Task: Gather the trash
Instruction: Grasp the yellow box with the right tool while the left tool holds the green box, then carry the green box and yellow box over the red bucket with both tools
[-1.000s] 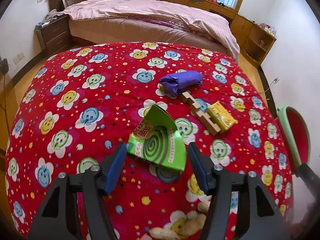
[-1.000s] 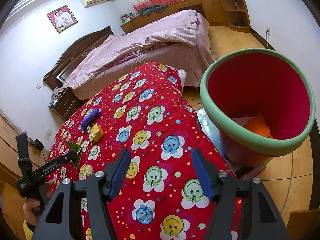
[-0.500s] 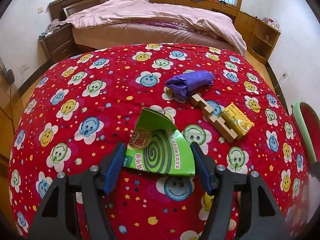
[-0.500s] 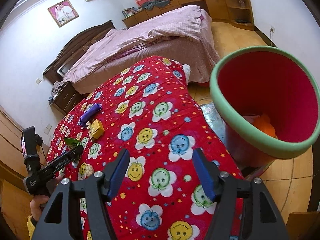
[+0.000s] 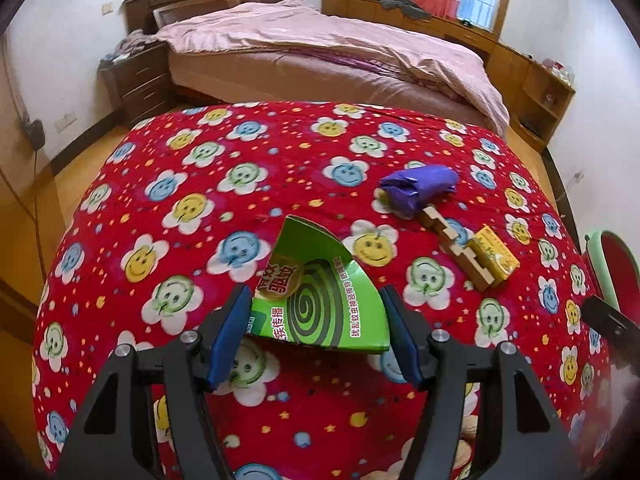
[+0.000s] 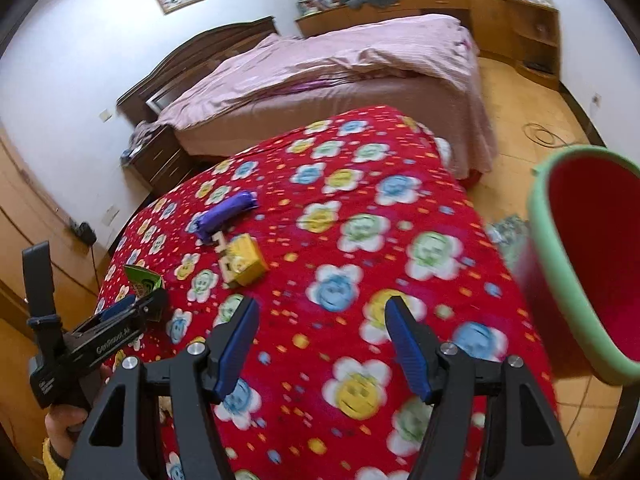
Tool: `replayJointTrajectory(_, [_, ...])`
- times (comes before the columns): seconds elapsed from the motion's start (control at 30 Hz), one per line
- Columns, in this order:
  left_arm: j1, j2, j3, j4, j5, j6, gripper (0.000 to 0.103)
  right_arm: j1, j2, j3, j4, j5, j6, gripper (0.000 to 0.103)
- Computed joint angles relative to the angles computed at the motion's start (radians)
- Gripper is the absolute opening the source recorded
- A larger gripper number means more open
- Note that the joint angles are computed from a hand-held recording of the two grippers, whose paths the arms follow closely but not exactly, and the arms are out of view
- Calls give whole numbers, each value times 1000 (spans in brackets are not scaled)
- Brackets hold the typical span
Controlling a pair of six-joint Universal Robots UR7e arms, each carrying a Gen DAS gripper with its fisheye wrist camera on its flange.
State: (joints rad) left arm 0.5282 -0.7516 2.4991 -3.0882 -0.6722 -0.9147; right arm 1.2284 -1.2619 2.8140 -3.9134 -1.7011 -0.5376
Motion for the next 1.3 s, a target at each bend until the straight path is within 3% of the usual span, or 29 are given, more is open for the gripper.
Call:
replayJointTrajectory(0.17, [-1,-13,26,-19,0,-30,66,75,107,-73,5,-42,7,68])
replayJointTrajectory(0.37, [-11,-20,40,-34,0,-38,66,112,203,-150,30,-62,3,67])
replayJointTrajectory(0.53, [-20,-17,46,-55,-8,-37,66,123,243,-188,39,-68,11,54])
replayJointTrajectory(0.77, [-37,-12,47,-59,-21,-44,66,118,252,-197,42,-51,-6,32])
replayJointTrajectory(1.0, [-79,-25,59,-43,-29,-68,66,97,228,-156,13,-15,-26,31])
replayJointTrajectory(1.3, [-140,-32,62,-29,-52,-85,66,16,91,-38,-16,95,-27,31])
